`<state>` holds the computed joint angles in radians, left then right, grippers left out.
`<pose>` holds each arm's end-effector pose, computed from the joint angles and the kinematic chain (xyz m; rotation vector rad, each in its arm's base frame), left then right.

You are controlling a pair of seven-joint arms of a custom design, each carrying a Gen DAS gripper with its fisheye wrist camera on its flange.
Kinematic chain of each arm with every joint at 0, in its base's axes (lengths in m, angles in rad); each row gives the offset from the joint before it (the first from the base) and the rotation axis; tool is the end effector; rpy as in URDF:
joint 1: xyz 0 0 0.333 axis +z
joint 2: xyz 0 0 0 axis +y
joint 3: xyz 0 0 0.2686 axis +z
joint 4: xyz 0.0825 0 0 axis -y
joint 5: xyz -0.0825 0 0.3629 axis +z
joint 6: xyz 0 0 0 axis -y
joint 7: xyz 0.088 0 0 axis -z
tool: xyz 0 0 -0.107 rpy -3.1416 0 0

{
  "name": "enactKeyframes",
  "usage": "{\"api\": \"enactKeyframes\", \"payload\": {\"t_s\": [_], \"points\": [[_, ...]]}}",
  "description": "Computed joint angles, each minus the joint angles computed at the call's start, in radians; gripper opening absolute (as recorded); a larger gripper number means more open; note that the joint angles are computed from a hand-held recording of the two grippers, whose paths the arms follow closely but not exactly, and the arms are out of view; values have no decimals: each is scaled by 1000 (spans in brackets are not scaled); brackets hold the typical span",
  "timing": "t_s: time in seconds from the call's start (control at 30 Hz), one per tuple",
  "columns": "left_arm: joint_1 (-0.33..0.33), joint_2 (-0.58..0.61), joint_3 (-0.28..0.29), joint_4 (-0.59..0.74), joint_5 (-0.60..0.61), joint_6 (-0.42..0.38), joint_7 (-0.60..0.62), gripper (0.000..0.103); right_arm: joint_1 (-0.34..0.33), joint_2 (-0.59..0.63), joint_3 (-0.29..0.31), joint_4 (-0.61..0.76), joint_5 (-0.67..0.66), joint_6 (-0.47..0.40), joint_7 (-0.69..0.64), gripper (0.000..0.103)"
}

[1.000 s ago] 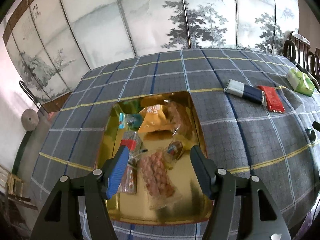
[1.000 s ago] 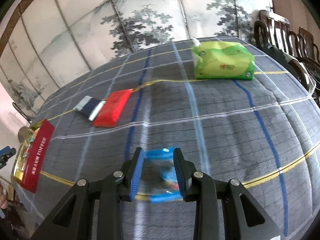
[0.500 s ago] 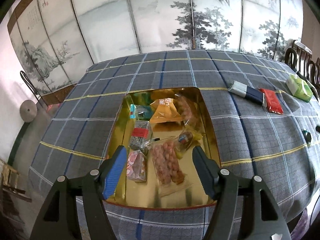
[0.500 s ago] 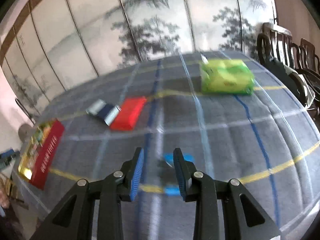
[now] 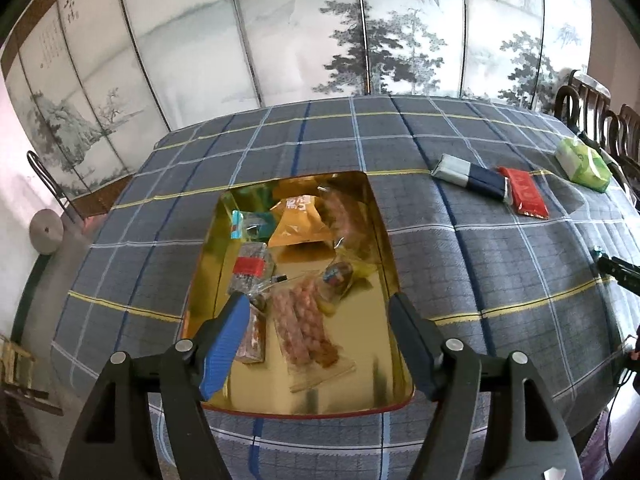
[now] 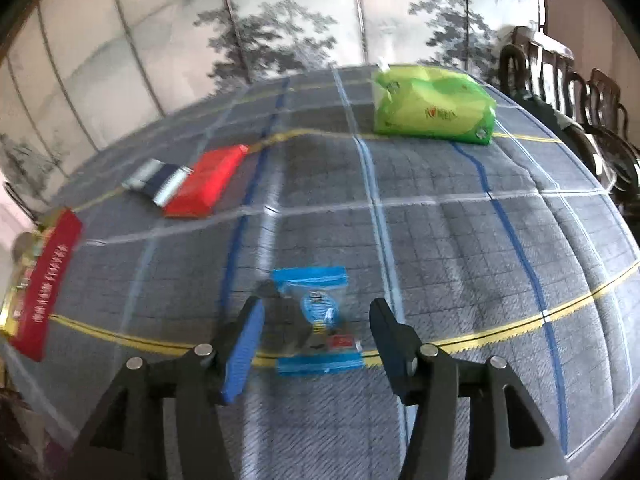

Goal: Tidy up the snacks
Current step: 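Carry the blue-wrapped candy over the gold tin with the right gripper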

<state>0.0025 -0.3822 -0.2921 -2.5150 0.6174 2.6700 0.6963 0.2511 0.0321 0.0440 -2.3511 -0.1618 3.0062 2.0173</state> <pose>0.4325 -0.1482 0.4287 -1.8442 1.6839 -0.4649 0.5073 0.1664 0.3559 -1.8184 1.8158 -0.4171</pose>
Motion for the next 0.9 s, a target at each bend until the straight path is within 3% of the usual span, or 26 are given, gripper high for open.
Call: {"api": "enactKeyframes", "payload": {"t_s": [0.03, 0.07, 0.13, 0.23, 0.3, 0.4, 0.57, 0.67, 0.77, 0.9], "points": [[1, -1, -2, -1, 4, -1, -2, 68, 26, 5, -30, -2, -50, 22, 28, 35], [2, -2, -4, -2, 9, -3, -5, 68, 23, 8, -32, 10, -145, -2, 83, 33], [3, -9, -5, -7, 12, -6, -13, 68, 7, 5, -12, 13, -137, -16, 61, 31], [4, -42, 3, -34, 1, 0, -21, 68, 3, -33, 16, -41, 49, 69, -103, 31], [6, -69, 8, -55, -10, -1, -19, 68, -16, -65, 38, -46, -36, 58, -45, 31], [17, -118, 9, -93, -26, -9, -21, 70, 24, -87, 36, -34, 27, 64, -97, 31], [37, -191, 7, -156, -59, -26, -18, 72, 175, -76, 23, 47, 495, 53, -504, 31], [40, -218, 17, -184, -86, -34, -2, 72, 208, -23, 70, 155, 706, 8, -697, 31], [46, -246, 23, -212, -111, -26, 11, 72, 208, 30, 129, 255, 835, -45, -814, 31], [54, -275, 26, -237, -138, -18, 35, 72, 207, 120, 190, 386, 891, -123, -874, 31]]}}
